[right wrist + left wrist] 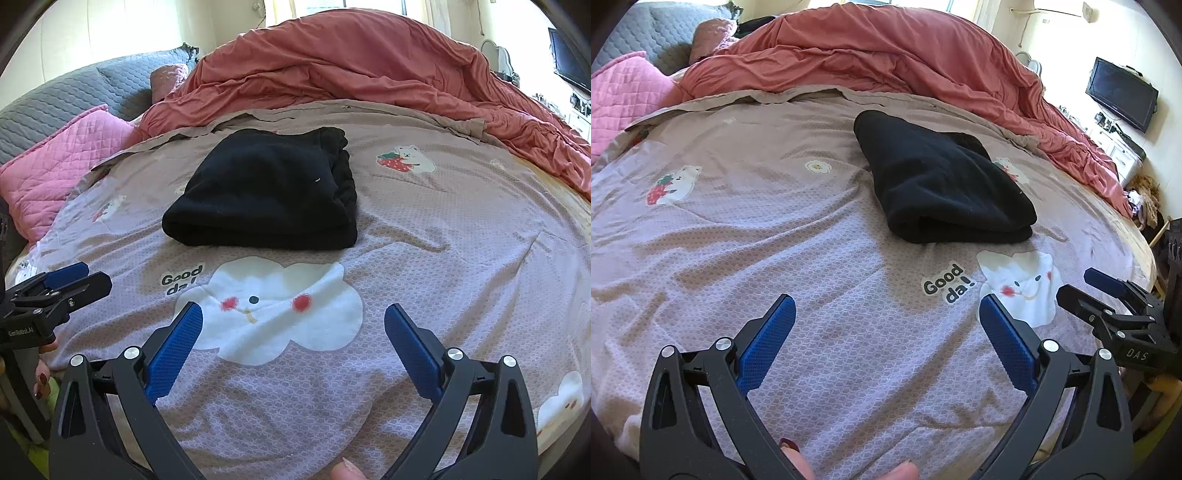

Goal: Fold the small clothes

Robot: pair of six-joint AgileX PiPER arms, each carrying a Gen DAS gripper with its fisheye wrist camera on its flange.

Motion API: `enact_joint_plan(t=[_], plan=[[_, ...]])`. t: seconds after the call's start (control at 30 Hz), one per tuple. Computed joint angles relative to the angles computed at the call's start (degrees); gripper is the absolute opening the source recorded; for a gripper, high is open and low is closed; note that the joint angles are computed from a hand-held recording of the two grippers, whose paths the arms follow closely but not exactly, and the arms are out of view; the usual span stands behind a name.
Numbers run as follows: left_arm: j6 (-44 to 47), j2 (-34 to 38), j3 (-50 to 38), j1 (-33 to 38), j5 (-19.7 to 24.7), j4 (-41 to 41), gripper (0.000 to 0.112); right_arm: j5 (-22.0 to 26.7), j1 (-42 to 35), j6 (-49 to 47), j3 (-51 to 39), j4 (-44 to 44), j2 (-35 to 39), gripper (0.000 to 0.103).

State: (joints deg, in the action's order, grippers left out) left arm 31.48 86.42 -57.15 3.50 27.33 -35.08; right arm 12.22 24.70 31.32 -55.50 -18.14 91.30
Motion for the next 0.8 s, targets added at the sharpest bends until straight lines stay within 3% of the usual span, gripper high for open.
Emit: enact_joint_plan(t=[0.8], plan=[[-4.1, 0.59, -0.59, -0.34, 0.0, 4.4, 0.093, 0.61, -0.53, -3.1, -1.12, 3.0, 0.51, 0.098]])
